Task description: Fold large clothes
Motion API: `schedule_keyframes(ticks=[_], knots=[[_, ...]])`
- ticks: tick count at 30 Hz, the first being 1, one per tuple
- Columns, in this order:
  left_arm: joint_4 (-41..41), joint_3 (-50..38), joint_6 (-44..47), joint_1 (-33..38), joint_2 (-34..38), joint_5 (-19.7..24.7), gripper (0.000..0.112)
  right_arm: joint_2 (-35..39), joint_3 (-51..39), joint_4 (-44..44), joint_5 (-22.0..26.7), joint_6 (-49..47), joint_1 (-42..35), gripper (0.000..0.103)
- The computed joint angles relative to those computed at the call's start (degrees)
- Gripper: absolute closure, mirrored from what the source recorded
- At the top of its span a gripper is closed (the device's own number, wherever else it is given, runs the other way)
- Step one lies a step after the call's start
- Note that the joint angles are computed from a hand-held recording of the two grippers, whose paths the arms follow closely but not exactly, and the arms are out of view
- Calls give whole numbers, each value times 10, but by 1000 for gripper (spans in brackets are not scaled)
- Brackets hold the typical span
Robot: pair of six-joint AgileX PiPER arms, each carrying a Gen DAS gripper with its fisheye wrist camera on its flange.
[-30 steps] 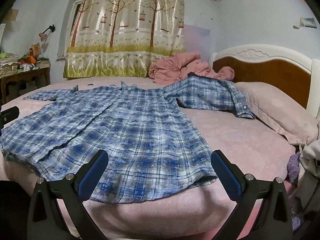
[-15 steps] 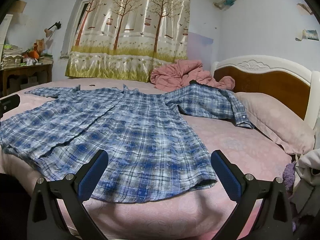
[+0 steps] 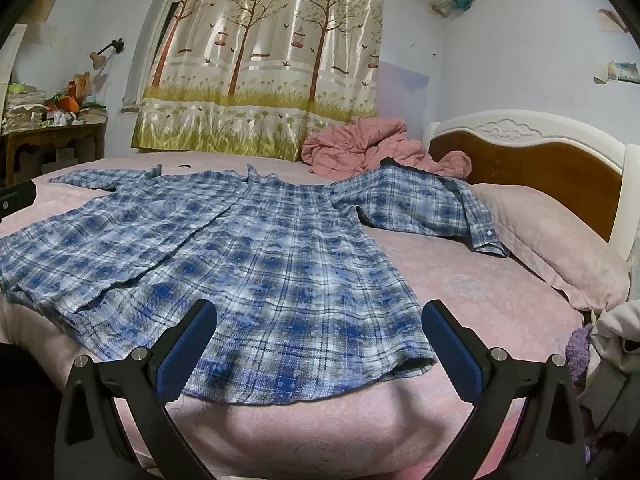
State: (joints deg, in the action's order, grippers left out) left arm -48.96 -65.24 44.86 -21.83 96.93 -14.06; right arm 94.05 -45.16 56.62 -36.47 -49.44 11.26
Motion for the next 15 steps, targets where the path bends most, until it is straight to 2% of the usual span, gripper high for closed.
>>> schedule_keyframes(ticks=[5,8,10,13,15], knots=[[36,15,-41,-5,-6,-29,9,0,-1,-3,3,4,-2,0],[112,42,-110,-11,-18,-64,9,0,-1,-3,5,3,-2,0],[120,56,-108,-21,-25,-91,9,1,-2,-1,5,3,-1,0],[84,65,-58,-43,-26,-133,9,3,-3,1,3,4,1,0],[115,72,-78,-44,-28,-138,9,3,-2,4,2,2,2,0]])
